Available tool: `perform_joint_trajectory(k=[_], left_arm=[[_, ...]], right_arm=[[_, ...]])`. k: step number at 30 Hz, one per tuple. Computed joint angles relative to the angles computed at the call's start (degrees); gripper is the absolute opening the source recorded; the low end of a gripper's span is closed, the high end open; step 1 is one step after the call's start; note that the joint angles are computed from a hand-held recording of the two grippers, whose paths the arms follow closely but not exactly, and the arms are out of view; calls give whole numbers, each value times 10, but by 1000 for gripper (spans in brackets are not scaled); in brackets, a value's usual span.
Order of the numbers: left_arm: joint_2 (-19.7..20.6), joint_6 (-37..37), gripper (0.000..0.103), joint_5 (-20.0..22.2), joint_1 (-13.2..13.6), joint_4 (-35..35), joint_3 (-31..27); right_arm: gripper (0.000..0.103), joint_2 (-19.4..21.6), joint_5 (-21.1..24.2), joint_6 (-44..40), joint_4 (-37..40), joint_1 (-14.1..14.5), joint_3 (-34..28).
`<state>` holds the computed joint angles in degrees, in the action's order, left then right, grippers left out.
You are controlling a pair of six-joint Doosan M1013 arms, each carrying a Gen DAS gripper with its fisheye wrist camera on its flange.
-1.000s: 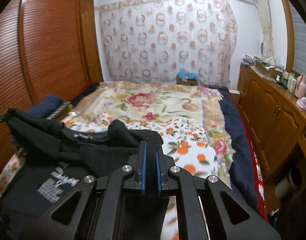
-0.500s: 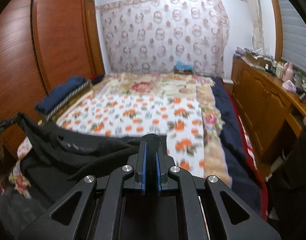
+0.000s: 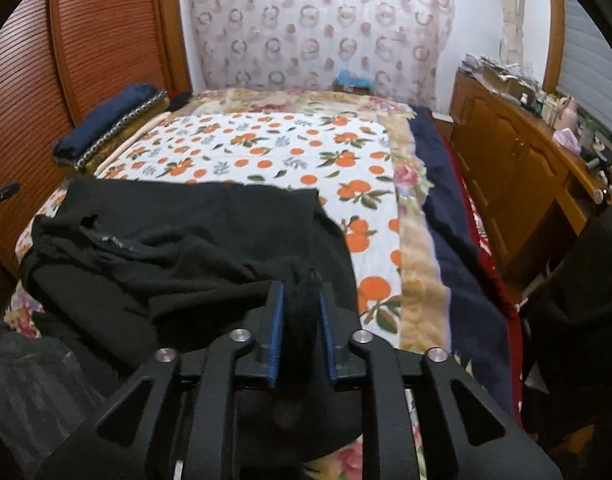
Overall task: Fold small clothes
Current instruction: 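Lift the hem with both grippers and fold it over toward the collar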
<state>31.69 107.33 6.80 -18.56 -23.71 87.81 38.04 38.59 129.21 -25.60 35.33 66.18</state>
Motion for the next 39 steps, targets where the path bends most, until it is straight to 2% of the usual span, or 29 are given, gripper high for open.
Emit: perform_joint_trajectory(k=[1, 2, 3, 5, 9, 18, 20, 24, 27, 32, 33, 34, 36, 37, 38, 39], left_arm=[[4, -3, 51, 5, 0, 4, -6], [11, -1, 55, 13, 1, 2, -15], [14, -14, 55, 17, 1, 13, -21], [27, -88, 55, 29, 0, 86, -39], [50, -148, 55, 60, -3, 157, -75], [100, -157, 55, 141, -3, 177, -152], [109, -157, 55, 160, -2, 177, -165], [126, -152, 55, 202, 2, 163, -190], [132, -139, 55, 219, 6, 142, -197], [132, -124, 55, 216, 7, 123, -195], [133, -114, 55, 215, 8, 111, -196], [132, -94, 55, 214, 8, 90, -195], [133, -36, 36, 218, 8, 41, -196], [134, -19, 21, 222, 7, 30, -197], [133, -22, 9, 228, 6, 34, -198], [130, -6, 9, 228, 7, 18, -194]], right_arm=[[33, 0, 1, 13, -19, 1, -2], [36, -1, -3, 22, -31, 1, 0], [41, -3, -9, 28, -39, 0, 2], [45, -1, -19, 30, -45, -2, -2], [56, 14, -27, 35, -69, -7, -21], [57, 92, 7, -78, 46, -30, -132], [57, 111, 31, -125, 91, -34, -163], [58, 145, 98, -172, 120, -39, -218], [65, 149, 105, -184, 159, -47, -222], [66, 150, 108, -204, 169, -47, -224], [64, 151, 108, -211, 173, -46, -225], [52, 150, 107, -221, 179, -46, -225], [35, 148, 99, -250, 202, -45, -221], [23, 146, 98, -256, 204, -43, -220], [15, 145, 96, -265, 212, -43, -218], [11, 142, 91, -273, 223, -43, -212]])
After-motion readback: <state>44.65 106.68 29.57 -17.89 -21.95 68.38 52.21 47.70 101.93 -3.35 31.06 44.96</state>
